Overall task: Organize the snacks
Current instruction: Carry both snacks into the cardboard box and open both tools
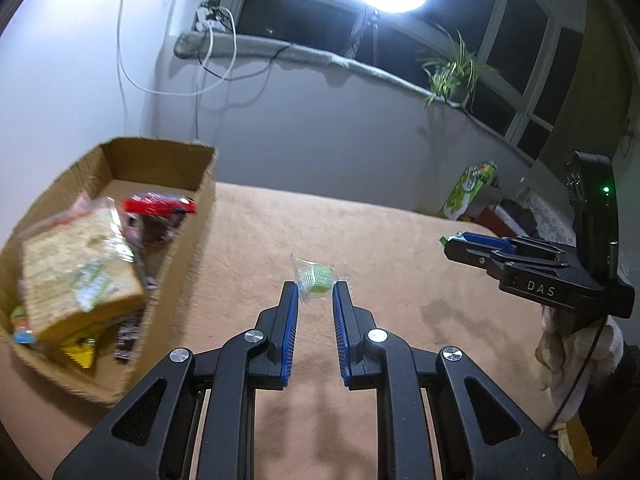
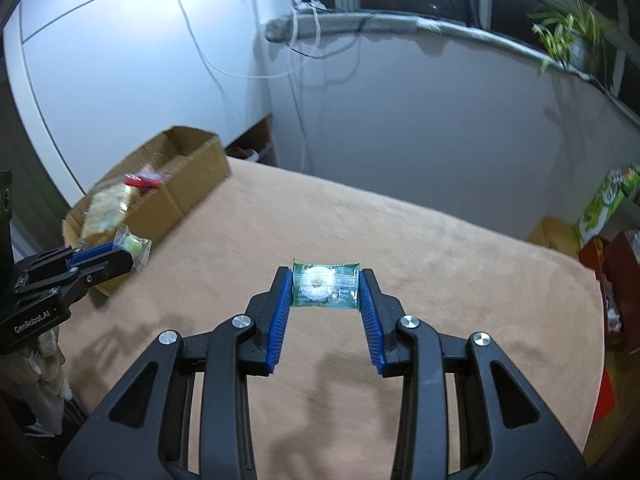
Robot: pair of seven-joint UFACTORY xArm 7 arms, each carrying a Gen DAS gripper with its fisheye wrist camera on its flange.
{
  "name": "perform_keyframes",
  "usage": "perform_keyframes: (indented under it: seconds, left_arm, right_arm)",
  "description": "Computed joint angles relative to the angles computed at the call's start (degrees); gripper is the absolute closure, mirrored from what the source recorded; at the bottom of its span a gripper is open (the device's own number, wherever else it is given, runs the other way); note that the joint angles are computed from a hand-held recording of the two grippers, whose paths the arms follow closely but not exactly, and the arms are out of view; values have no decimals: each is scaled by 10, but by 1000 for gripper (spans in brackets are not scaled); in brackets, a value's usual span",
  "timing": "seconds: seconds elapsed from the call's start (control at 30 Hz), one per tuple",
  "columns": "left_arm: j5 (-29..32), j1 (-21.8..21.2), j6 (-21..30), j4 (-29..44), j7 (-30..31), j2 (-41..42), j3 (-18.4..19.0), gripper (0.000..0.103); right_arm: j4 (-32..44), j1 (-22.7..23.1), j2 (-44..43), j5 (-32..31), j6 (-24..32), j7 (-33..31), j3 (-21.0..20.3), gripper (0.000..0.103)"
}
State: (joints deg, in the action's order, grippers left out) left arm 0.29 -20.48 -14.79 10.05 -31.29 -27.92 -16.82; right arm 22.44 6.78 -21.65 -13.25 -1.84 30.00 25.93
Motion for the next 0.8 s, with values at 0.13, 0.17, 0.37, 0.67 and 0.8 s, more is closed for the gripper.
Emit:
perform_keyframes:
  seconds: [0.13,0.17,0.37,0.67,0.8]
  left_arm:
    - [9,-17,26,-27,7,-66,40,87]
    - [11,-18,34,-34,9,-83,46,87]
    - [18,-14,77,-68,37,-172,102,87]
    - [10,26,129,-90,113,-257,166,87]
    - [-1,42,128,-87,153,-252,199,87]
  right_arm:
    - [36,-11,7,-9,12,14,31,68]
    - [44,-19,11,-15,12,21,42,68]
    - [127,-48,60,-65,30,64,90,68]
    - [284,-92,192,-239,80,189,155,68]
    - [368,-47,270,-318,129,230,134,68]
